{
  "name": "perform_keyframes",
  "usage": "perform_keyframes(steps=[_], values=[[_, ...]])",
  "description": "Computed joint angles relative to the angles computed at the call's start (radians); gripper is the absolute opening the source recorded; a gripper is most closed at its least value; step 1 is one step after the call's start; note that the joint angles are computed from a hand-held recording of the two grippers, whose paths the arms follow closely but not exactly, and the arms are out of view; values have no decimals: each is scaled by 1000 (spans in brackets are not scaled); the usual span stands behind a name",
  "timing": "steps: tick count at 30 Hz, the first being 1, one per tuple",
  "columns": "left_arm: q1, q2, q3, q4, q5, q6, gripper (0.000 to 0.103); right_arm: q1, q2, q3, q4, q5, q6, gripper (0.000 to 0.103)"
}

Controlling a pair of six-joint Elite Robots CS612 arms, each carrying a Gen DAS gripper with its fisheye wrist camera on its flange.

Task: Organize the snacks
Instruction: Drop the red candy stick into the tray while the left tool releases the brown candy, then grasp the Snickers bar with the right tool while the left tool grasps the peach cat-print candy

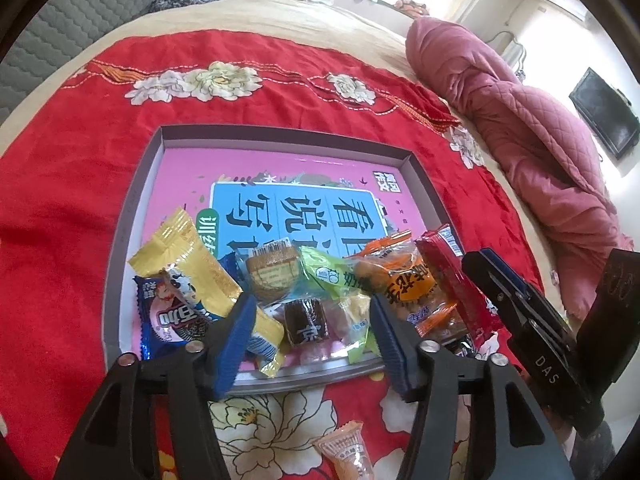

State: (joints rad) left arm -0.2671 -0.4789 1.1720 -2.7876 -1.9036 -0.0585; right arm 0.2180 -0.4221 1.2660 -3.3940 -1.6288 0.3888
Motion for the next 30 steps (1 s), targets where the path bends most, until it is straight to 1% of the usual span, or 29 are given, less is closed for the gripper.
perform_keyframes(steps=[3,6,14,19,21,27,30], values=[[1,-5,4,2,0,0,62,1,-5,7,-7,4,-2,44],[2,-13,14,2,-2,5,62,2,-11,16,-14,3,-5,47],[4,-35,47,-11,-3,19,62,7,-29,45,-34,-1,-14,52],[7,-48,65,-10,-5,31,62,10,-41,64,-39,-2,-6,57],[9,-53,73,-11,-8,32,62,11,-47,76,-40,4,7,59],[16,-66,97,9,-21,41,62,10,-70,118,-31,5,65,60],[18,-72,110,10,-21,48,62,7,-82,143,-21,18,94,60]])
